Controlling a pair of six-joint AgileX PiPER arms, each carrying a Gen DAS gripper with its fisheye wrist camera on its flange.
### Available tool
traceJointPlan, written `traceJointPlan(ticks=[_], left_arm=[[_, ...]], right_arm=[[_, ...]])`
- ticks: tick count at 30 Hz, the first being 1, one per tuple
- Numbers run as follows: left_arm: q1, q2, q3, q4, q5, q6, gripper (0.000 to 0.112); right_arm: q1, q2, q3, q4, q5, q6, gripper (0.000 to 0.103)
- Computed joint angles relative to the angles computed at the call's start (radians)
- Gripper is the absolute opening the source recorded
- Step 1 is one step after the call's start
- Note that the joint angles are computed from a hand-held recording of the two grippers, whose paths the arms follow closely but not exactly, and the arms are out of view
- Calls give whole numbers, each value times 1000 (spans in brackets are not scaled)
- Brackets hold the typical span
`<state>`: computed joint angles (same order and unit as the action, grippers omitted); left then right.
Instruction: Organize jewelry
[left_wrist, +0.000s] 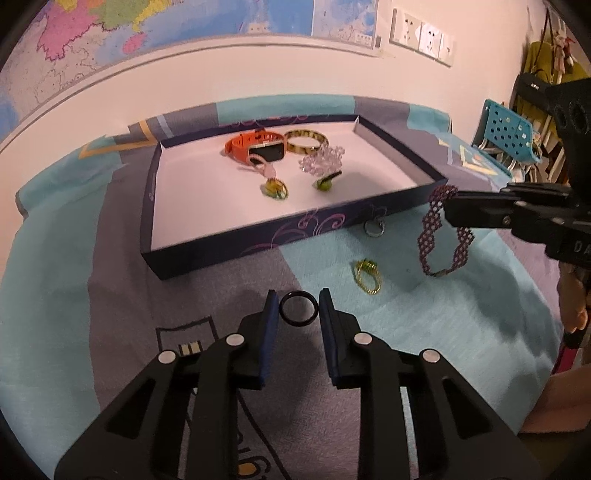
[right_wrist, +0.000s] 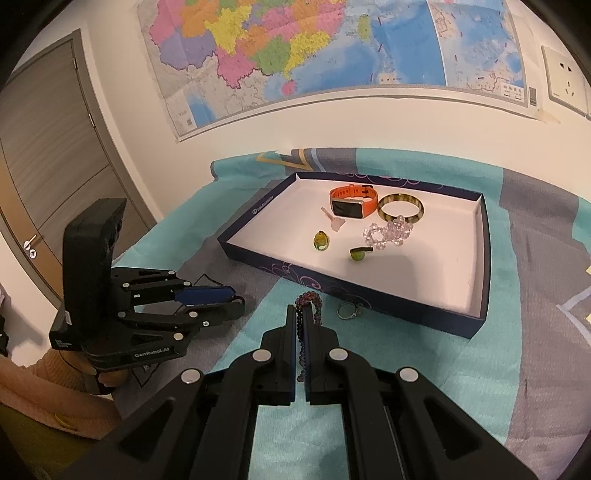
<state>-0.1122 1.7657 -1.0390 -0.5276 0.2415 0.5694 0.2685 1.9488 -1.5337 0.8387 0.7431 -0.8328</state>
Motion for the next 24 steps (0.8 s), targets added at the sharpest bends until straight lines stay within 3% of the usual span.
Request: traceJointPlan(ticks=[10,24], left_arm=[[6,-33,-46,-71,11,74,23],[-6,43,-202,153,26,-171,23]], right_arm=[[-5,28,-87,-10,17,17,2],[-6,137,-307,-62,58,92,2]])
